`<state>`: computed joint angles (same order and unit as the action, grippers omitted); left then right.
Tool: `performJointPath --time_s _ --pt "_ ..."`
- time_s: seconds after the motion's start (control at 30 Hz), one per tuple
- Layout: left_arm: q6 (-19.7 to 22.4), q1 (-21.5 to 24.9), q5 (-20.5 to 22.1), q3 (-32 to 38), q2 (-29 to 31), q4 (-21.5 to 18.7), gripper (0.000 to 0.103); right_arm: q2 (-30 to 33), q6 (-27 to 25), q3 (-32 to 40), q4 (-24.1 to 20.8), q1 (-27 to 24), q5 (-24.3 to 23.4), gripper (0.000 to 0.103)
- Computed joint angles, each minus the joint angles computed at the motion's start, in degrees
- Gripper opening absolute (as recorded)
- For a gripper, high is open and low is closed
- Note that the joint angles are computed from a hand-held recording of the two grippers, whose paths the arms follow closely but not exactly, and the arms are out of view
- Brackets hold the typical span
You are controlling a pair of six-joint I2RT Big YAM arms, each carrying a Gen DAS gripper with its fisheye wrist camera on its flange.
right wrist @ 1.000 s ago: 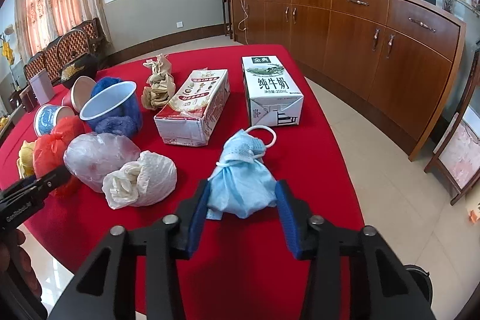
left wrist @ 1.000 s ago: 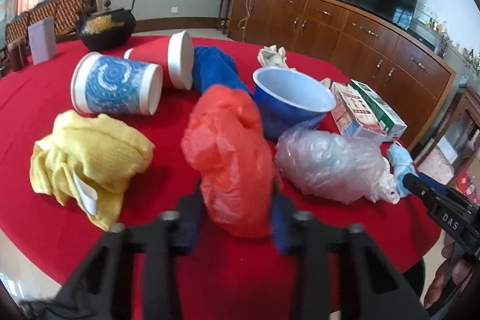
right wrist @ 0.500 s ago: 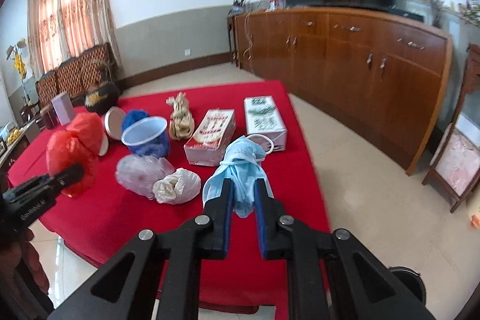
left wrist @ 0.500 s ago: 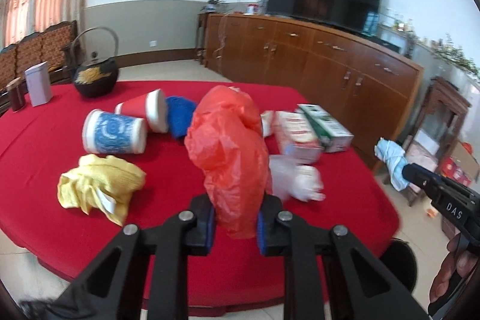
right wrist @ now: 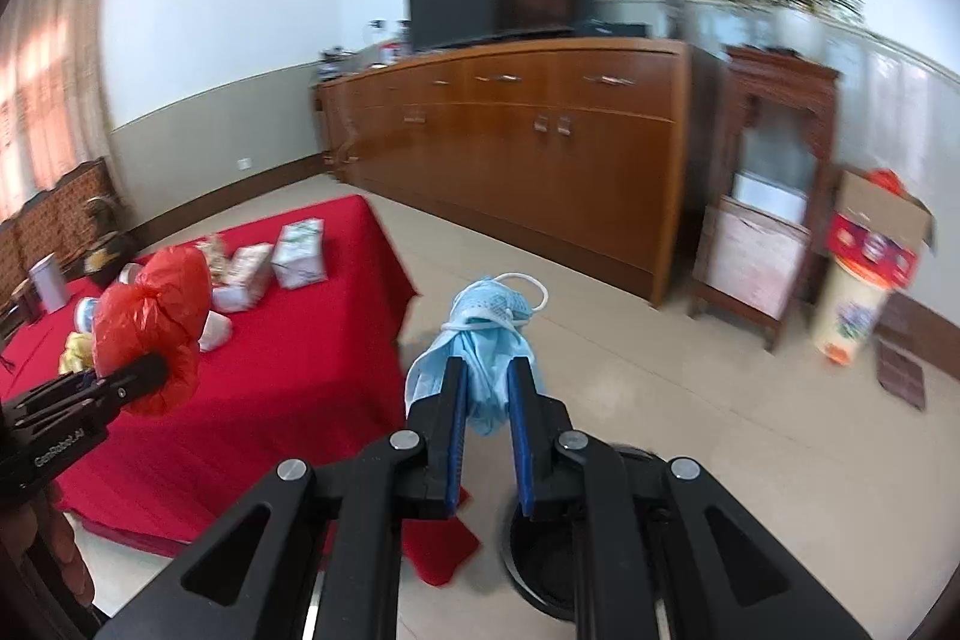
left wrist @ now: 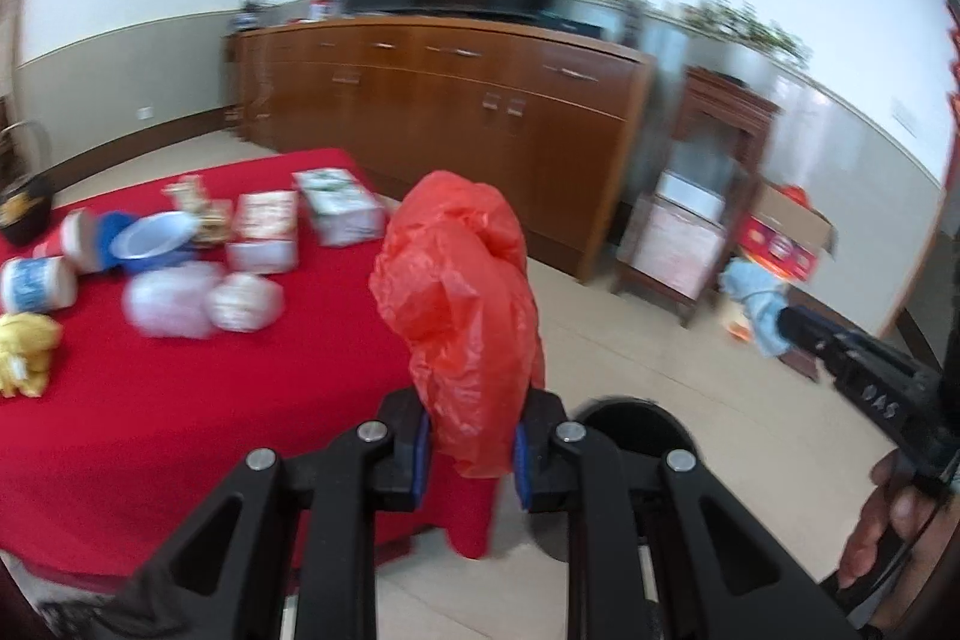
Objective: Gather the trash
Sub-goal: 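Carry the red bag and blue mask to the black bucket and release both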
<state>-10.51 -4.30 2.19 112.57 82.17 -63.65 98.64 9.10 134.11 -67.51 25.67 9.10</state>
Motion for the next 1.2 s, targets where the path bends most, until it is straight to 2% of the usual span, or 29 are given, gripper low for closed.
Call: performJointPath --time_s 0.03,0.2,0.4,0.57,0.73,0.9,1.1,1.13,1.2 --pt "0.2 -1.5 0.0 0.1 0.4 0.0 0.022 -2.3 0.3 -3.9 1.1 -1.1 -0.3 0.015" --pt "0.6 -8.0 -0.2 1.0 2.6 -1.2 0.022 -8.5 1.2 -14.8 3.7 -5.6 -2.1 0.015" --pt "1.2 -12.9 -1.3 2.9 6.1 -3.3 0.022 -11.0 1.3 -21.7 4.6 -10.1 -6.2 0.015" --pt "1.0 -14.6 -1.5 3.1 8.8 -4.9 0.022 -10.3 -0.8 -25.2 5.2 -12.4 -9.8 0.015" --pt "0.2 -15.0 -0.3 3.9 12.1 -6.3 0.022 -6.1 -2.4 -24.8 4.5 -13.3 -11.8 0.015" --pt "1.2 -15.2 0.8 5.4 15.6 -7.9 0.022 -1.4 -4.0 -23.6 3.8 -14.5 -13.4 0.015" --pt "0.3 -14.9 2.0 7.5 19.2 -9.8 0.025 4.5 -4.9 -19.5 0.2 -16.4 -16.9 0.015" --pt "0.4 -14.9 2.1 7.1 19.3 -9.1 0.027 5.1 -4.9 -19.0 -0.1 -16.4 -17.2 0.015" --pt "0.5 -14.7 3.2 7.1 19.8 -9.1 0.039 7.4 -6.1 -16.4 -2.3 -16.7 -19.2 0.016"
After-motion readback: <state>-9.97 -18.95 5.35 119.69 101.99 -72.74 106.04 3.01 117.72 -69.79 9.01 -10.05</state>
